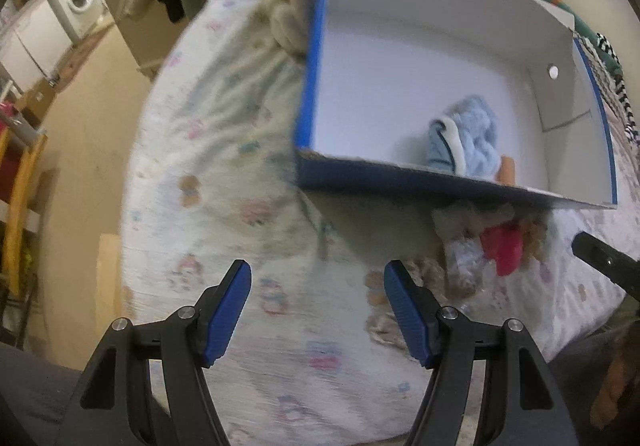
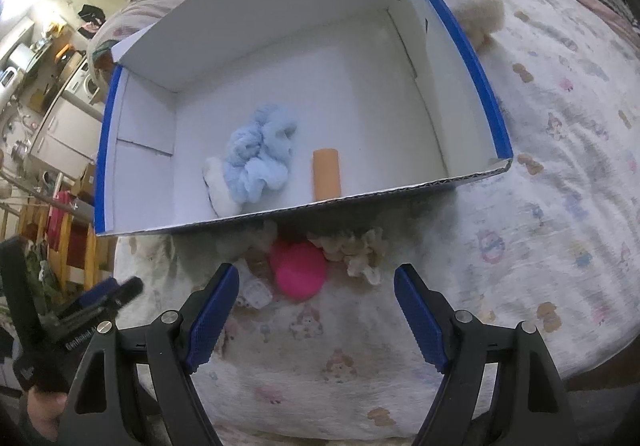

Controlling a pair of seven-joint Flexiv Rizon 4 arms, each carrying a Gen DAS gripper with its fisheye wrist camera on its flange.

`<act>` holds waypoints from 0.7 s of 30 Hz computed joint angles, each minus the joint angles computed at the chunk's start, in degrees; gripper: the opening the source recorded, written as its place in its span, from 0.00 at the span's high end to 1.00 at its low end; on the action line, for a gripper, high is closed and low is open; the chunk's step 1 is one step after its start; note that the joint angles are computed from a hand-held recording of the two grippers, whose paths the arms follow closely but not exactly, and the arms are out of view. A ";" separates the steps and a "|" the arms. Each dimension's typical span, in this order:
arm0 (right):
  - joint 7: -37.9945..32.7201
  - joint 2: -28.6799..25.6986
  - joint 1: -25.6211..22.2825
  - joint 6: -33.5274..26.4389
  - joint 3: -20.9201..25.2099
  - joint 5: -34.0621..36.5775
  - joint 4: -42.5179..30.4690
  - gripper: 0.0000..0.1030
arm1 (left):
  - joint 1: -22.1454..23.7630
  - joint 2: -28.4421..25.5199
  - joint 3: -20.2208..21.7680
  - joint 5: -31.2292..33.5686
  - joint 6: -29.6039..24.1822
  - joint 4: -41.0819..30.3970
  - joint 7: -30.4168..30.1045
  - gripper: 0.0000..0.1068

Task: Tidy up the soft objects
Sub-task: 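Grasp the beige lace scrunchie with the left gripper while the right grasps the cream scrunchie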

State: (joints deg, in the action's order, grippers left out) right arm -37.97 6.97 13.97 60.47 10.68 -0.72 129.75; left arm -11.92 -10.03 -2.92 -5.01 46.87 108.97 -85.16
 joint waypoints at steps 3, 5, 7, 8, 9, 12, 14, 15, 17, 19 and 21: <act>-0.13 -0.46 0.06 -0.25 -0.12 0.21 -0.28 0.18 | -0.09 -1.63 -0.99 -1.92 -4.48 -1.20 1.36 0.38; -0.36 -0.56 0.04 -0.58 -0.19 0.32 -0.39 0.18 | -0.20 -2.41 -1.83 -4.90 -6.38 -1.04 3.00 0.38; -0.45 -0.68 -0.05 -0.88 -0.27 0.52 -0.37 0.18 | -0.91 -3.19 -2.43 -5.36 -7.34 -1.24 4.55 0.38; -0.45 -0.69 -0.11 -1.09 -0.31 0.62 -0.39 0.18 | -1.52 -3.76 -2.58 -4.09 -8.37 -1.91 5.20 0.38; -0.42 -0.70 -0.16 -1.27 -0.34 0.74 -0.35 0.18 | -2.52 -4.53 -2.55 -1.15 -9.83 -3.05 5.38 0.38; -0.46 -0.94 -0.29 -1.80 -0.45 0.95 -0.46 0.18 | -4.41 -5.74 -2.02 3.87 -11.13 -4.25 5.13 0.38; -0.72 -1.22 -0.30 -1.70 -0.58 1.68 -0.62 0.18 | -4.58 -5.96 -1.89 3.68 -10.60 -4.11 5.11 0.39; -0.98 -1.42 -0.31 -1.40 -0.70 2.39 -0.71 0.18 | -4.42 -6.02 -1.85 3.09 -10.18 -3.99 5.21 0.43; -1.68 -1.59 -0.37 -0.56 -1.00 4.67 -0.70 0.18 | -4.17 -6.25 -1.65 2.52 -9.99 -4.13 5.19 0.74; -1.67 -1.65 -0.69 -0.10 -1.31 6.51 -0.57 0.18 | -3.45 -6.46 -1.44 1.20 -10.37 -4.35 5.22 0.86; -1.31 -1.81 -1.10 -0.09 -1.67 8.29 -0.49 0.18 | -2.58 -6.12 -1.35 -0.84 -9.80 -3.91 5.66 0.89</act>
State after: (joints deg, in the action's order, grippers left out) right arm -39.28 5.16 12.86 60.38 9.01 7.58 129.26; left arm -14.50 -16.14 -4.26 -5.84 37.07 105.06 -79.50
